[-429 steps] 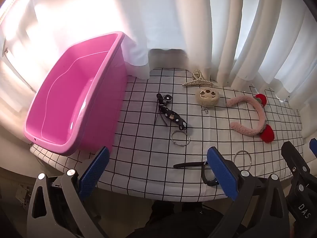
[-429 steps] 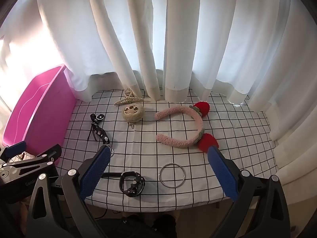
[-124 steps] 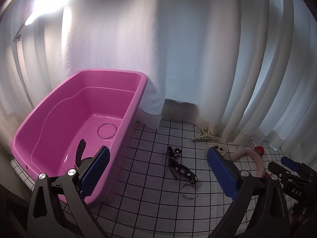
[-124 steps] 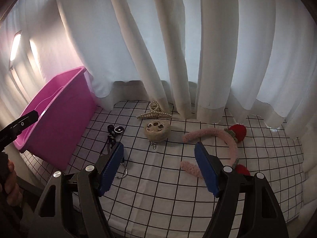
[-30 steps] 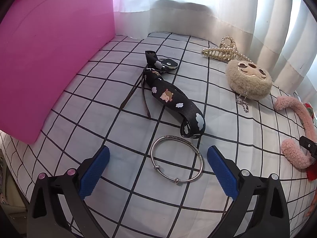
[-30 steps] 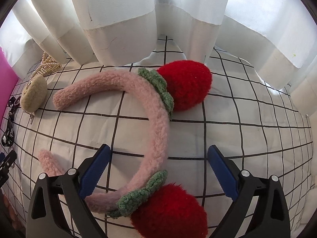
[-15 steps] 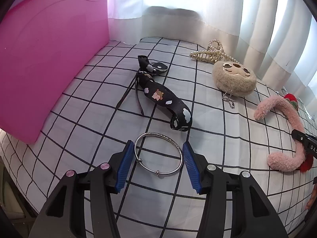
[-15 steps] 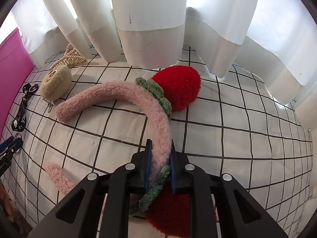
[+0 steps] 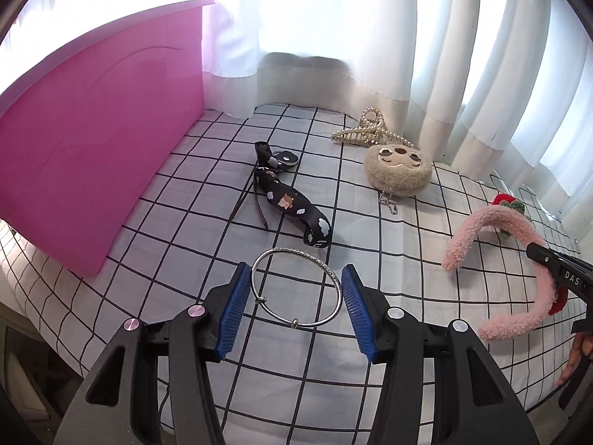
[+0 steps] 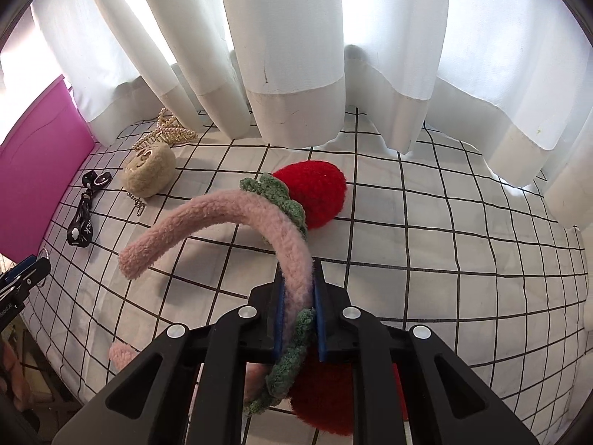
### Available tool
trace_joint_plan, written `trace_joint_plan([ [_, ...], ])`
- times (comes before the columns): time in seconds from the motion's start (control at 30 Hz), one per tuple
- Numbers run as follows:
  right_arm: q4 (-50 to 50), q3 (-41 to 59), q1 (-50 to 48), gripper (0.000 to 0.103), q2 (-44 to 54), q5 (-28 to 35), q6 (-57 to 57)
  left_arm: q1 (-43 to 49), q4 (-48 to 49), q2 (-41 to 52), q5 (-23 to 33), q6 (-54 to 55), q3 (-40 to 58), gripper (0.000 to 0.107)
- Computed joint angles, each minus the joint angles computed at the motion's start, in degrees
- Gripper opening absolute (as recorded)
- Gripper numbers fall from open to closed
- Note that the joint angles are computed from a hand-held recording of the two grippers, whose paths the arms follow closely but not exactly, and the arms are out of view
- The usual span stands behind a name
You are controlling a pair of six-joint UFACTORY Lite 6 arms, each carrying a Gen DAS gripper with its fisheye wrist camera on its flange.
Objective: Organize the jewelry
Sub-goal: 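Lift and carry the headband with the right tool while the left tool carries the bangle to the tub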
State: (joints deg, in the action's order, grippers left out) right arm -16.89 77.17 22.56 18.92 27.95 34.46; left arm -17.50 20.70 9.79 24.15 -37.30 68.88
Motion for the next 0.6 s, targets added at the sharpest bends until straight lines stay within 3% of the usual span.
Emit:
trace_joint_plan([
  [0.37, -3.6, 5.3, 3.9, 0.013, -4.8, 6.8, 4.6, 1.8, -8.2, -5.9, 4.5, 11.5, 3.8, 0.049],
  [0.6, -6.7, 17.7, 8.6, 0.013, -2.1, 12.3, 6.9, 6.3, -16.1, -9.0, 7.3, 22.3, 9.1, 0.049],
])
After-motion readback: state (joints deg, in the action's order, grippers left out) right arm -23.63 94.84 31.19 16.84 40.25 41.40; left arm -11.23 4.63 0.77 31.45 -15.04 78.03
